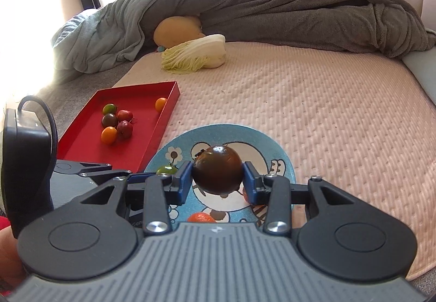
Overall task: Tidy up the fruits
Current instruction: 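Carry the green and dark tomatoes over the blue plate with both tools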
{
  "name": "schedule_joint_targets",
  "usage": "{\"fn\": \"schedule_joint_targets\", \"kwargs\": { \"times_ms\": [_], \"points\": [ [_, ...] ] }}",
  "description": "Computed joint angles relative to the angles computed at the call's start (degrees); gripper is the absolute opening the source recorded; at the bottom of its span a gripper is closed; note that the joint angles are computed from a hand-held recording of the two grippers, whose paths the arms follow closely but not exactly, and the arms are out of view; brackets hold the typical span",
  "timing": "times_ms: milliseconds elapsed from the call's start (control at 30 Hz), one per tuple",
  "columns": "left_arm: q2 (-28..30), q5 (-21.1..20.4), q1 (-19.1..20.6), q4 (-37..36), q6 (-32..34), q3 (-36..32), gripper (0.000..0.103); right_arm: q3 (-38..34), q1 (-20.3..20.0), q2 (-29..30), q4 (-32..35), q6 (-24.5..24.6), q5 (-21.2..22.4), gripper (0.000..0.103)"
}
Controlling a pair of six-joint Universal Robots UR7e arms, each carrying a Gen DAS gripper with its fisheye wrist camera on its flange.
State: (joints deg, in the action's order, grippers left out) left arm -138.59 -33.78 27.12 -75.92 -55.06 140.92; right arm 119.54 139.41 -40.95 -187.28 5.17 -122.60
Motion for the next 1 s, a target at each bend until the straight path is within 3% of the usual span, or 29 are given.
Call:
{"fn": "schedule_joint_targets", "kwargs": {
  "times_ms": [233,467,733,800,867,1000],
  "points": [
    [5.18,0.83,5.78,-14.87,10.22,1.97,0.031,0.49,-0.81,-0.17,-0.71,0.16,0.10,0.046],
    [8.62,0.89,8.60,-22.09,14.87,2.80,0.032,0.45,-1.27,0.04,-1.05,0.14,0.47,0.046],
    [9.37,0.74,9.18,-22.67,15.15,2.70,0.033,0.17,-1.57,0.39,-1.16,0.07,1.06,0.046],
    [9.27,0.88,8.91,-21.96,14.48,2.58,0.036,0.13,-1.59,0.47,-1.18,0.17,1.14,0.046],
    [8.85,1.41,8.10,-20.31,13.31,2.49,0.048,0.11,-1.63,0.52,-1.19,0.21,1.13,0.046],
    [7.87,1.83,6.56,-16.98,10.91,1.93,0.052,0.21,-1.86,0.61,-1.36,0.25,1.14,0.046]
  ]
}}
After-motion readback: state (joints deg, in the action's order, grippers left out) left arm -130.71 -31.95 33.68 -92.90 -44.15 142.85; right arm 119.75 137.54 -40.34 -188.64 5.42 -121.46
